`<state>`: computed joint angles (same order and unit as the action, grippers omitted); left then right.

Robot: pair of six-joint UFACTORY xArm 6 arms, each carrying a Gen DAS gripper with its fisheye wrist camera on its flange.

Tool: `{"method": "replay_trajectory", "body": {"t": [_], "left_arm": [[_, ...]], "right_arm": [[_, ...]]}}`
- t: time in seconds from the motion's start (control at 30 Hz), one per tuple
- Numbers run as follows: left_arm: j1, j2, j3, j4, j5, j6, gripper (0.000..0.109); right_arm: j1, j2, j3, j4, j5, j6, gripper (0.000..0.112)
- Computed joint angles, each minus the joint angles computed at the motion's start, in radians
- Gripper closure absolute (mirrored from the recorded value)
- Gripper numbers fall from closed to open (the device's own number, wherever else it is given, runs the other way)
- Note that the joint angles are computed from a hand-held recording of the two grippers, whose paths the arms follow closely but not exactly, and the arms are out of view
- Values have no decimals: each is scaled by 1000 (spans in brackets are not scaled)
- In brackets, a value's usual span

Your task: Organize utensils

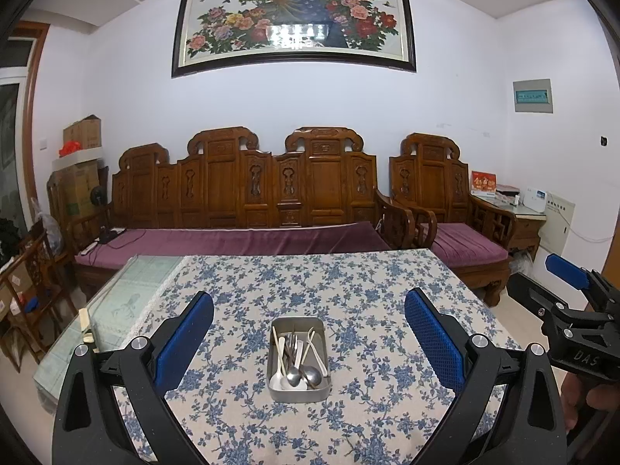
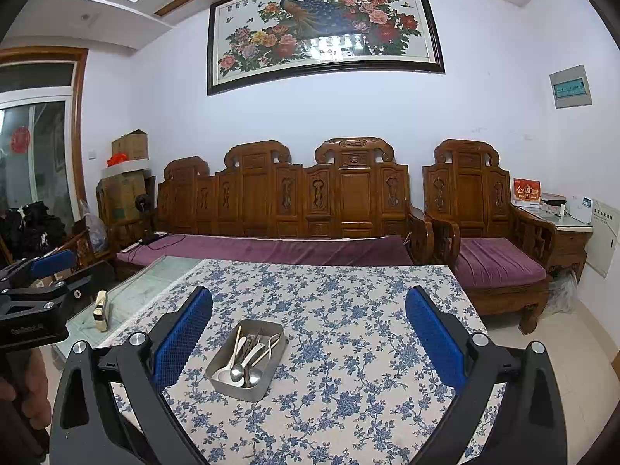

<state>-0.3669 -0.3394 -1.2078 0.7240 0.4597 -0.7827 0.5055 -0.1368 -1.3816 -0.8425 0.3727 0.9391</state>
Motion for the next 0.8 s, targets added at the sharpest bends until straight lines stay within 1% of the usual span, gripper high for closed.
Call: {"method": "replay_trajectory", "body": {"t": [0.8], "left_arm": [[-5, 2, -9, -4, -2, 8, 13]], "right_arm": [[-2, 0, 0, 4, -1, -4, 12]]}}
